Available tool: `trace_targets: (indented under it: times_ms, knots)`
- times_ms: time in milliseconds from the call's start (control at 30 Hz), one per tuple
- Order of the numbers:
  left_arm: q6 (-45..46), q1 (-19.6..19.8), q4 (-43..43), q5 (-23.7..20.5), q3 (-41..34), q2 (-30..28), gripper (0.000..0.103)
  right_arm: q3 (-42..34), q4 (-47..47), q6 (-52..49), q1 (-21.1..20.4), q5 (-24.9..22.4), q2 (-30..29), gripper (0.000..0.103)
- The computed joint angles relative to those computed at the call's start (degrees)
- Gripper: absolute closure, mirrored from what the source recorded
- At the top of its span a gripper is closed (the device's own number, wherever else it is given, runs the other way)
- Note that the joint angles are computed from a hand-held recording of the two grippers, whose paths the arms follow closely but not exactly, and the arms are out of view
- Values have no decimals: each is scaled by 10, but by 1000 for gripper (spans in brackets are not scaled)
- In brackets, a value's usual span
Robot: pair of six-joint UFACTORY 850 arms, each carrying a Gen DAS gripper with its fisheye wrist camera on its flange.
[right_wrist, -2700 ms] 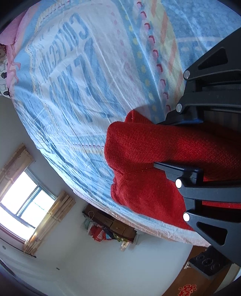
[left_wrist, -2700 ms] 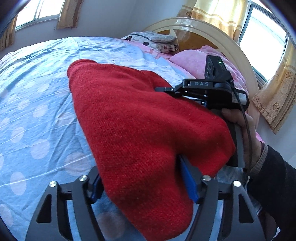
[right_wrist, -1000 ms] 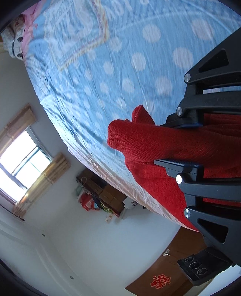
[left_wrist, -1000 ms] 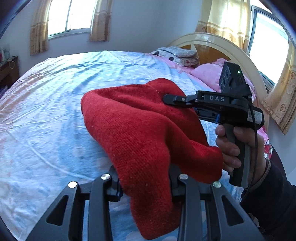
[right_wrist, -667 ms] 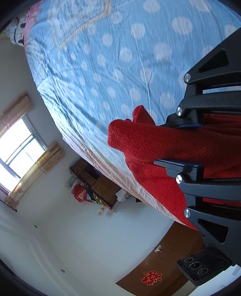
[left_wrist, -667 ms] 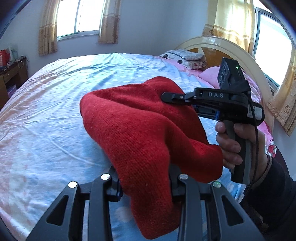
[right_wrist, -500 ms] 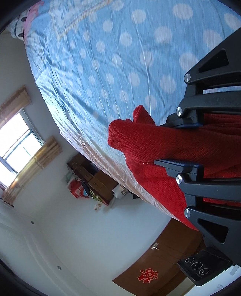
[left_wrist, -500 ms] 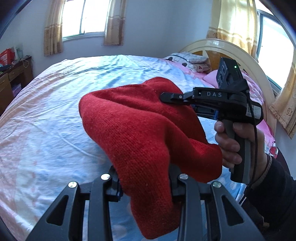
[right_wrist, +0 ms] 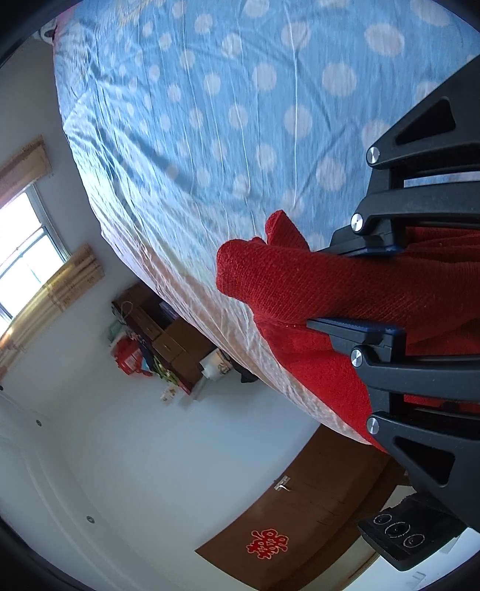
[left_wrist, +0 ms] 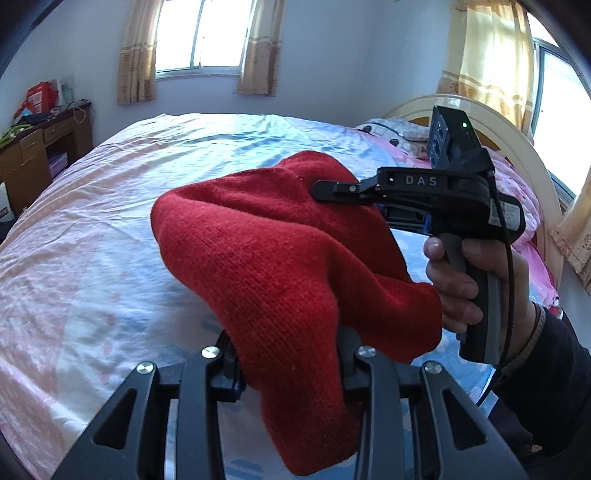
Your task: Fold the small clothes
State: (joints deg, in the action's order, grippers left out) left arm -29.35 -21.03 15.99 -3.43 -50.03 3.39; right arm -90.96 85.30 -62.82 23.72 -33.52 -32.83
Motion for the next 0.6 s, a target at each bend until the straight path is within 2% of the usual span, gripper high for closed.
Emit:
trace_targets:
  times_ms: [133,233,300,467,600]
  knots:
    - [-82,7,75,-1,12,11,67,-17,-16,9,11,-3,-11,76]
    - [-209,10,204,-4,21,19,67,-26,-21,18,17,-5,-19,76]
    - [-264,12,257,-4,28,24,67,-30,-24,22,21,-6,-24,76]
    - [-303,18,292,-4,39,29,67,-41,-40,38,29,-5,-34,76]
    - [-378,17,364,-10,47,36,67,-50,-50,48,35,-6,-42,76]
